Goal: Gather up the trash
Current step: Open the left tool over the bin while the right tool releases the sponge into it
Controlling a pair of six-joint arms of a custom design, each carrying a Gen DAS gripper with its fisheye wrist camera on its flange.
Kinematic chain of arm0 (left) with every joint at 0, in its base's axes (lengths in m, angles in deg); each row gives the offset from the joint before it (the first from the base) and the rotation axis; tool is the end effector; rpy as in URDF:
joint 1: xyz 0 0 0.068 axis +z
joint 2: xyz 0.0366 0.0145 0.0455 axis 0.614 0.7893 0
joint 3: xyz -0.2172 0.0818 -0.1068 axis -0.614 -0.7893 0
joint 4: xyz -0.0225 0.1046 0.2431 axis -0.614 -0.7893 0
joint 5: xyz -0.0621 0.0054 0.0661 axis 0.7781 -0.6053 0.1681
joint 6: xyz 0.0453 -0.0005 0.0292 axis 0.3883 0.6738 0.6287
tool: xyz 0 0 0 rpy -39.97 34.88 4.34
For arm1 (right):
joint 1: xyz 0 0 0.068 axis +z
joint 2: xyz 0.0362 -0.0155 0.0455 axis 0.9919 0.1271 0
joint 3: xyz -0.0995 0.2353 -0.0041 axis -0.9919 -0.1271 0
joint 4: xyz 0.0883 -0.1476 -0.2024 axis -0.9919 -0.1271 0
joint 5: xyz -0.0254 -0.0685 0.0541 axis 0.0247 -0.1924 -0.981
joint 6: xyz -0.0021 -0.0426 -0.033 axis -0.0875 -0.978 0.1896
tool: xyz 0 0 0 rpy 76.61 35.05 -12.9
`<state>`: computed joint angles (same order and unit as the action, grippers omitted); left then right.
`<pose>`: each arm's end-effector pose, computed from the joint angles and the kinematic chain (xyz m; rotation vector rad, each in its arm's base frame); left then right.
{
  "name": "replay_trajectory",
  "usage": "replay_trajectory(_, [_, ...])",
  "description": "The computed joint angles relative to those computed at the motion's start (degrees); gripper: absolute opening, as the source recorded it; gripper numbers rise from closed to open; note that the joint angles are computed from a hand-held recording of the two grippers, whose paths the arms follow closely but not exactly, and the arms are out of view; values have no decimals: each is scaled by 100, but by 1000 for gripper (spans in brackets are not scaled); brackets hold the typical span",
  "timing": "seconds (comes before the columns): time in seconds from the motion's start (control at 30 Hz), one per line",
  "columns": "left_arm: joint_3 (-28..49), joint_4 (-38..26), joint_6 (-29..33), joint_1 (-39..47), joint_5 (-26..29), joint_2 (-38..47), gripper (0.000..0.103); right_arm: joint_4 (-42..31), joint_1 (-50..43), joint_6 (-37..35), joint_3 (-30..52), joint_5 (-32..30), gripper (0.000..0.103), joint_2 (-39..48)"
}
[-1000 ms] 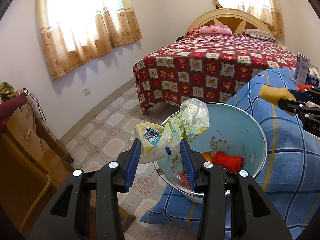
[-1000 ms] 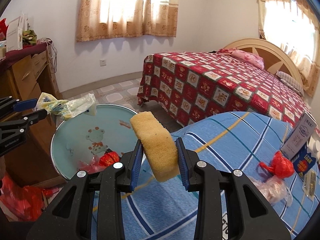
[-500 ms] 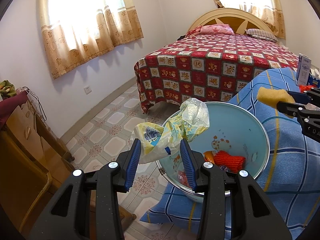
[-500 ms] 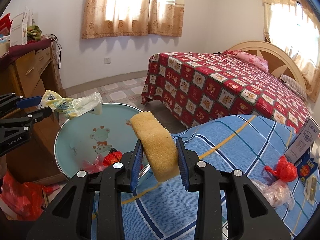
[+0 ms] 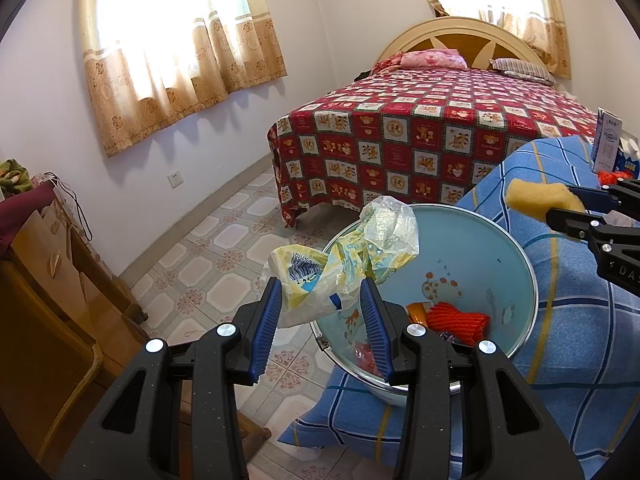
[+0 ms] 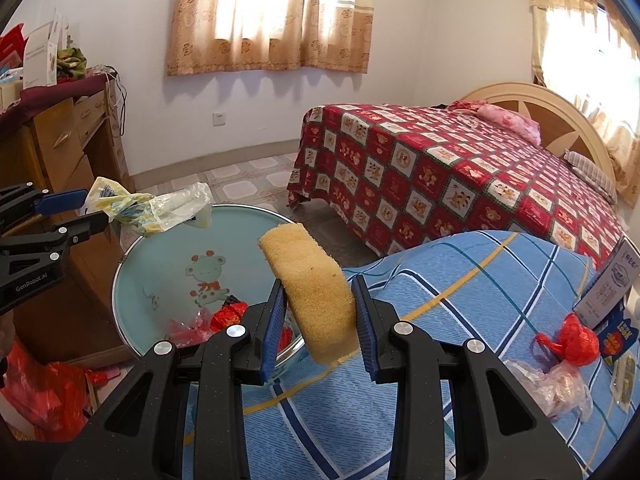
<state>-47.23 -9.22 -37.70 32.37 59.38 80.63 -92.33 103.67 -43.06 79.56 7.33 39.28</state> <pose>0.2060 -0.0255 0.1641 0.6119 2.1281 -0.0146 0.1530 0.0460 0.1432 -0.0630 2.2367 -0.1093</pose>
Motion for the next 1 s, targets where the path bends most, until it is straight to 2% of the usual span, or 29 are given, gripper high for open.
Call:
replay_trajectory(0.17, [-26,23,-86,-135,-91,-6,43,78,-23,-43,12,-68,33,71])
replay_trajectory(0.2, [-40,27,-94,-153,-92,-13,47,99,-49,-62,13,-101,35,82])
replay_trajectory(0.27, [-62,6,-126,-198,-121,-74,59,103,-115,-91,-33,-190,45,-30])
replay_trajectory(0.3, [-102,19,-153,-243,-160,-132,64,107,-127,-71,-91,-202,60,-170])
replay_trajectory(0.33, [-133,8,-167,-291,-182,-183,64,113,-134,-69,-96,-208,64,-171])
replay_trajectory(0.43, [-171,4,-188,-368,-225,-226,70,72,-158,-52,-99,-219,66,-206])
replay_trajectory(0.53, [-172,-15,-202,-401,-242,-223,74,6,-130,-26,-131,-184,70,-323])
replay_trajectory(0.77, [-210,12,-215,-446,-305,-251,78,-102,-128,20,-170,-181,72,-467])
replay_trajectory(1.0, [-228,38,-228,-473,-352,-248,84,-587,-205,54,-313,-164,73,-1125])
